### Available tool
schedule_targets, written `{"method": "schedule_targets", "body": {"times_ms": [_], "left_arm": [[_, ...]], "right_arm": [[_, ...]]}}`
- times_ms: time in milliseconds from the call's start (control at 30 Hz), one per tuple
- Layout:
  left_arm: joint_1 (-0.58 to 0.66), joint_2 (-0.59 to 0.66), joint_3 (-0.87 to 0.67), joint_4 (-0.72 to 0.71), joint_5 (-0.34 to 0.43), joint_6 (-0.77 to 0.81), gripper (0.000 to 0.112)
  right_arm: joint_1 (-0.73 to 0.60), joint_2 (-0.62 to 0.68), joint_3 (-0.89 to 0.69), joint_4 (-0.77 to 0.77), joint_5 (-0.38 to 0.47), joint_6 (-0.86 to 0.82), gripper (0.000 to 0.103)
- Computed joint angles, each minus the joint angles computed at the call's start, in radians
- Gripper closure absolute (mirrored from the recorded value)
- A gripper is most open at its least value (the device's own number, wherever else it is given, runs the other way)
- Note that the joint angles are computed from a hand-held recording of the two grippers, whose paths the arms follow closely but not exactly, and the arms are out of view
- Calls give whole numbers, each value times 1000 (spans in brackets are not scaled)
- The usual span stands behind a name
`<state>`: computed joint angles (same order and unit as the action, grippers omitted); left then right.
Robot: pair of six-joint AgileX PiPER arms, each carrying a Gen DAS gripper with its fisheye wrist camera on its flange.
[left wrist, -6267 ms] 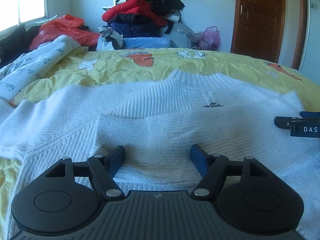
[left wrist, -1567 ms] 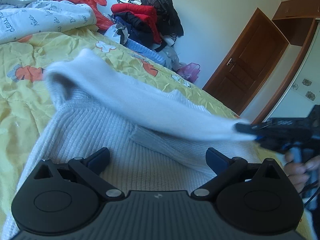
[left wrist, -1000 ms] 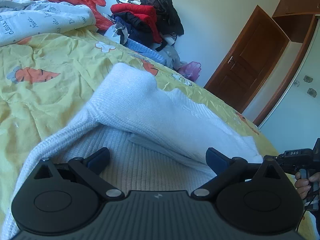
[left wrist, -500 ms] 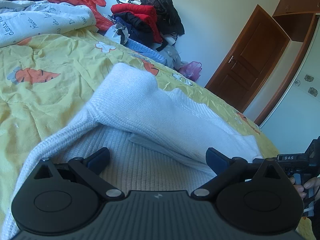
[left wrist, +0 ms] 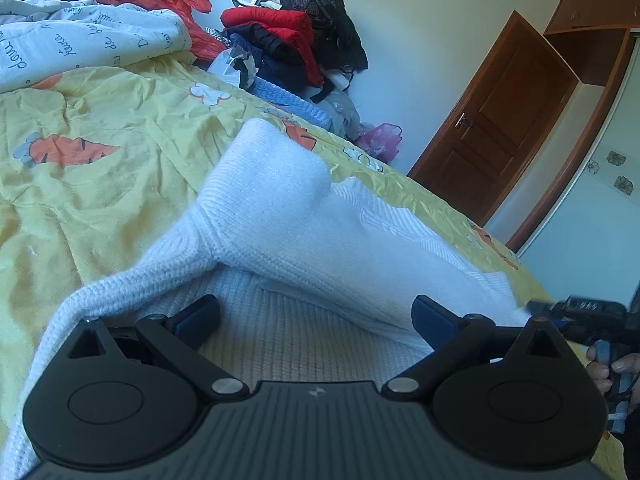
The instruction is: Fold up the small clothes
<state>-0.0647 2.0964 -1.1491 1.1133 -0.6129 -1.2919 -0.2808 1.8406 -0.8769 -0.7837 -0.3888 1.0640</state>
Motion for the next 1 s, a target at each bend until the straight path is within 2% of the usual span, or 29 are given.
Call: {"method": "schedule_targets", "body": {"times_ms": [67,133,200,300,333,367,400,433,500,567,600,667,733,767,833,867,900,933,967,1000], "left_arm": [[-1,0,1,-2,1,2,9],[-1,0,1,-2,1,4,9],[-1,-1,2,-3,1,5,9],[-1,-1,3,-7,0,9,9],[-2,-1,3,-7,0,10,9],[-2,-1,3,-6,2,10,9],[-3,-1,1,-5,5,12,9],[-5,-3,0,-3,12,14,9],[-20,-18,7,-23,48,37,9],[-75,-83,58,-169,158,198,9],[-96,-118,89,-250,179,298,9],[-125,-169,158,-395,119,498,9],[-166,-172,151,-461,103,626,9],[-191,-161,123,-491,127,691,9],[-250,-112,27,-633,239,879,9],[-272,-81,-29,-722,308,975,9],[-285,-46,-87,-773,377,1034,9],[-293,-3,-155,-785,463,1054,9],[-292,44,-208,-756,512,1034,9],[-289,54,-222,-715,522,974,9]], "right_arm": [[25,-34,43,164,-43,-176,64],[70,-30,30,171,-44,-221,62],[138,-17,-5,197,16,-327,56],[227,59,-83,404,129,-620,55],[229,104,-101,460,125,-710,54],[216,120,-88,477,80,-760,54],[204,139,-72,490,17,-770,54],[194,139,-60,492,-7,-740,57],[210,113,-67,580,48,-801,60],[249,64,-46,778,89,-979,59],[265,39,-24,837,79,-1028,55],[292,-2,31,837,6,-1009,49],[310,-2,36,834,-12,-996,38],[320,15,13,882,2,-1039,37],[333,66,-41,1015,53,-1158,36],[332,110,-64,1044,50,-1186,33],[332,130,-58,1034,6,-1173,30],[322,130,-48,983,-4,-1121,29],[315,125,-42,952,-7,-1081,29],[316,124,-38,952,-12,-1082,29]]}}
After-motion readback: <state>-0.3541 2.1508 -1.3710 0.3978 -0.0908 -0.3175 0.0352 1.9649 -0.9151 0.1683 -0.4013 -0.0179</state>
